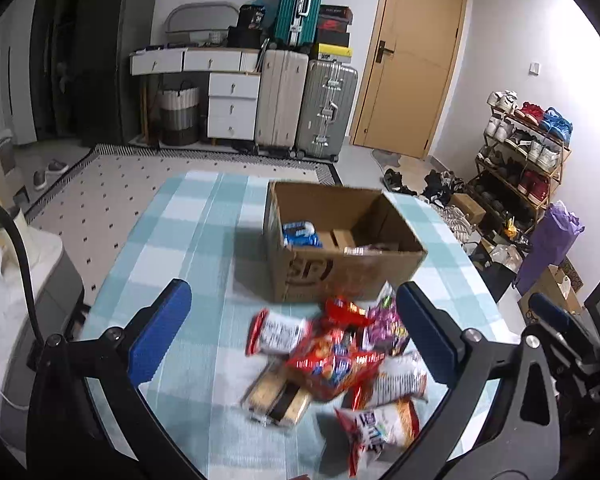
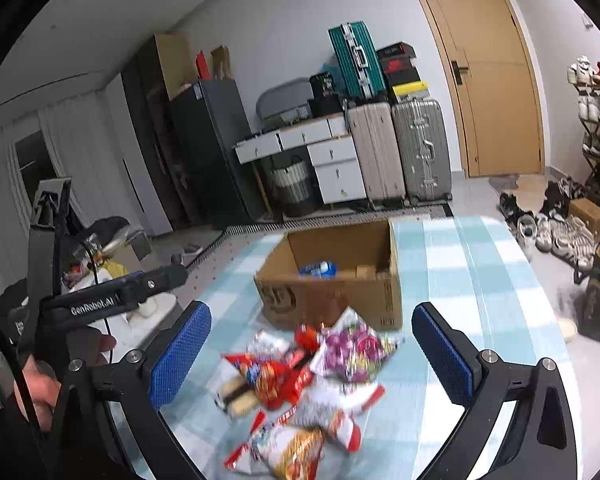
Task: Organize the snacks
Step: 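Withdraw both tools from the box back toward the snack pile, then grasp the noodle-snack bag with the right tool and lift it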
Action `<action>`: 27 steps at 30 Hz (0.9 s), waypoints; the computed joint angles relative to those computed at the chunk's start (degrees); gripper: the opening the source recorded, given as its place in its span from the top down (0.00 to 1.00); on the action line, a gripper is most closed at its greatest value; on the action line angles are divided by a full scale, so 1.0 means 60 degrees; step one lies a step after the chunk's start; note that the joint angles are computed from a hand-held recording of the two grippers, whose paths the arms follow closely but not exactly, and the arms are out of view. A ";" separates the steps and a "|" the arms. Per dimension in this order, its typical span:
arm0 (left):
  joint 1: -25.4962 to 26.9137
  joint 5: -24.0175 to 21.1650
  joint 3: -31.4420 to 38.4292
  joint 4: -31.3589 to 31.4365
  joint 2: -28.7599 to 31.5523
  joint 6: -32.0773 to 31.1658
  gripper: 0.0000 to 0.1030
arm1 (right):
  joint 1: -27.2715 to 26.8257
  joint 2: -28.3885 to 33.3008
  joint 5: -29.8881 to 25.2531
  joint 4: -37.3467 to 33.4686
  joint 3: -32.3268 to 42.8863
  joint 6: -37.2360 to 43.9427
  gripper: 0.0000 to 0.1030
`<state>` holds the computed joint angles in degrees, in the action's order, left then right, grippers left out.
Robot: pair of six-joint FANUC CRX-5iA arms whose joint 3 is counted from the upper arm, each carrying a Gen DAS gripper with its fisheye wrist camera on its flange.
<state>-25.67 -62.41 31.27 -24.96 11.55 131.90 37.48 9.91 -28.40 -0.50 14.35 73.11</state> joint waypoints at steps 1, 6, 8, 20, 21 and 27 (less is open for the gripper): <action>-0.0025 -0.0010 -0.0144 -0.0018 -0.0067 0.0102 0.01 | 0.0025 -0.0051 -0.0066 0.0017 -0.0116 -0.0062 0.01; -0.0114 0.0112 -0.1056 -0.0113 -0.0506 0.0637 0.01 | 0.0139 -0.0289 -0.0141 -0.0061 -0.0727 -0.0275 0.01; -0.0098 0.0198 -0.1390 -0.0069 -0.0649 0.0748 0.01 | 0.0197 -0.0355 -0.0181 -0.0041 -0.0984 -0.0393 0.01; -0.0096 0.0442 -0.2656 0.0138 -0.1171 0.0817 0.01 | 0.0308 -0.0029 -0.1155 -0.1356 -0.1089 0.0031 0.01; -0.0081 0.0473 -0.2735 0.0191 -0.1192 0.0810 0.01 | 0.0327 0.0001 -0.1206 -0.1391 -0.1066 0.0039 0.01; -0.0055 0.0646 -0.3192 0.0339 -0.1356 0.0730 0.01 | 0.0289 0.0399 -0.1791 -0.1800 -0.0635 0.0165 0.01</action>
<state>-25.99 -58.53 12.12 -22.93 3.42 136.28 39.21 12.30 -39.15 -11.30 10.54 74.10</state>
